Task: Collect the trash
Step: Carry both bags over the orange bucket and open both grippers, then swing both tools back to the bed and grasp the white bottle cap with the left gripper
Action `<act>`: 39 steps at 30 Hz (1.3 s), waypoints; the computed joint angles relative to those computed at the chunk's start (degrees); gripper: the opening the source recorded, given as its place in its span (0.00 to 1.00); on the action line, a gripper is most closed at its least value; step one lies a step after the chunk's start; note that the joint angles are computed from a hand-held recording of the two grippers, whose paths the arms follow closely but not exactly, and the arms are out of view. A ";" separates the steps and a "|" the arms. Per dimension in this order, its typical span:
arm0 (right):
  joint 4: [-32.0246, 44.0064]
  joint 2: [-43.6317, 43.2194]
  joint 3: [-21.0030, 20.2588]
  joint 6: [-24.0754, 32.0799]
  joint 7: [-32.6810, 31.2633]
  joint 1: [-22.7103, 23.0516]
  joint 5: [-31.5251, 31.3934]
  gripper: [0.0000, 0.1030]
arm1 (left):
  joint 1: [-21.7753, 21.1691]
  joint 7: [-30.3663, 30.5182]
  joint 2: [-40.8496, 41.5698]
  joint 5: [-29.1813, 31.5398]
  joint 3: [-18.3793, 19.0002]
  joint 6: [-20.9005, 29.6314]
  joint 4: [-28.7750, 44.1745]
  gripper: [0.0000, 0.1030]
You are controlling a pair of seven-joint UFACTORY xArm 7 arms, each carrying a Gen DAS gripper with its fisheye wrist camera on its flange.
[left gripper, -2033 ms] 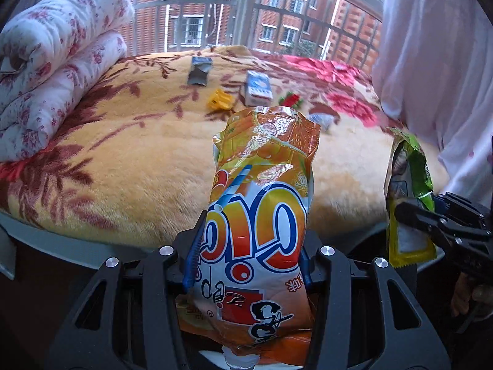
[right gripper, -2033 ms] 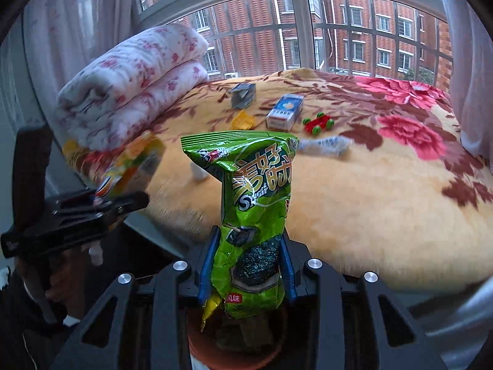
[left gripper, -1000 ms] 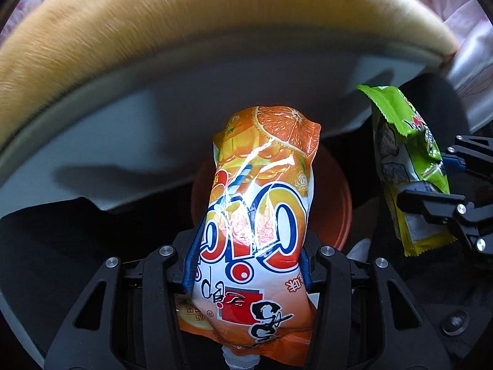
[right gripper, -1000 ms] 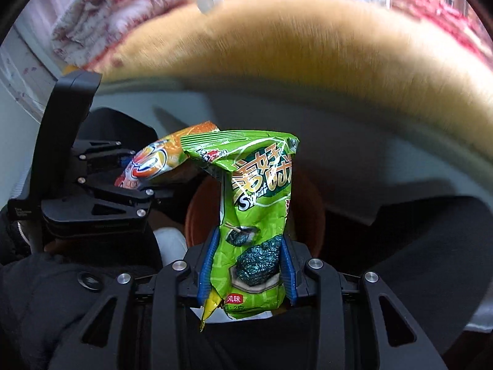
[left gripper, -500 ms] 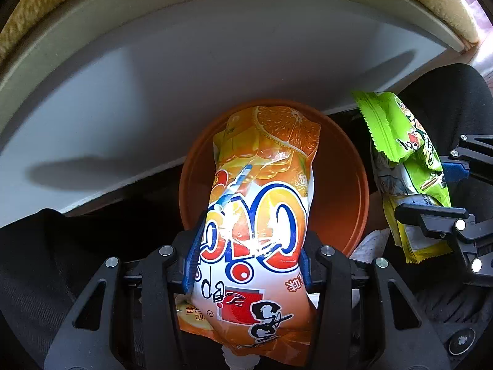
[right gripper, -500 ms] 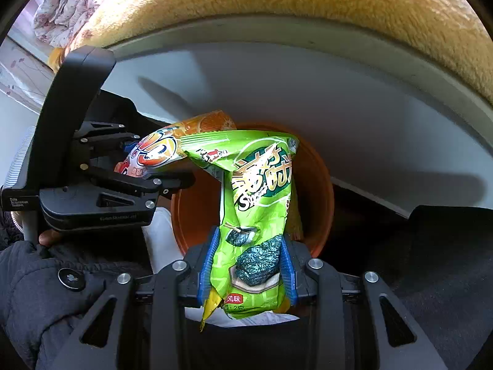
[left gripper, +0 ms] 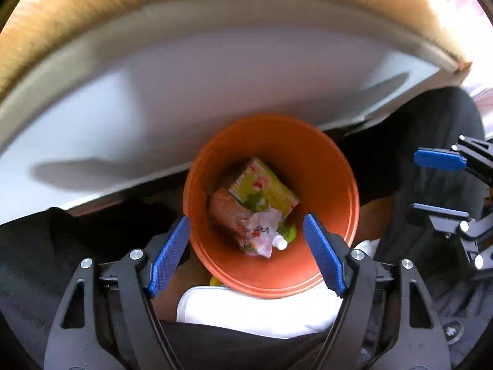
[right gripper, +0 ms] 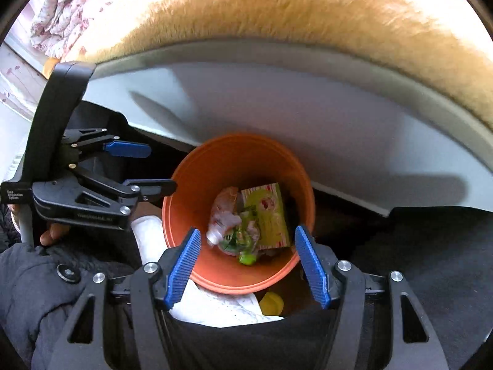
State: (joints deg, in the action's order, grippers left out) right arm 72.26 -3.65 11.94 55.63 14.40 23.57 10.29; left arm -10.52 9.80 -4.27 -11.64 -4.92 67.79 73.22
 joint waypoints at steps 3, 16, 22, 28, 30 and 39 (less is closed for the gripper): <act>-1.47 -2.97 -0.14 -2.43 0.29 -0.19 -0.61 0.61 | 0.73 1.19 -3.64 -2.55 1.09 -2.38 -0.88 0.72; -4.17 -8.07 1.51 -11.06 2.09 0.58 -3.79 0.63 | 1.84 -3.24 0.38 1.17 0.84 -28.03 6.55 0.79; -6.18 -9.45 0.73 -11.43 1.18 0.82 -2.70 0.64 | 1.77 -6.87 5.43 -0.03 0.50 -30.91 10.36 0.79; -6.50 -8.78 -0.22 -12.01 0.15 0.28 -0.79 0.64 | 0.74 -8.54 7.65 5.59 -0.12 -33.44 11.15 0.77; -6.27 -8.50 -0.16 -12.29 0.27 -0.03 -1.21 0.64 | 0.34 -9.21 7.96 7.66 -0.23 -34.68 10.82 0.60; -2.78 -8.26 -0.62 -12.53 -0.11 -2.07 -5.32 0.64 | 1.28 -7.31 9.12 4.57 -0.08 -33.86 12.51 0.30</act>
State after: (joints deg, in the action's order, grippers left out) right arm 69.48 -11.91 11.32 43.10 14.29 21.50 4.98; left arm -9.24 2.49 4.84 -7.07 -4.99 33.93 85.74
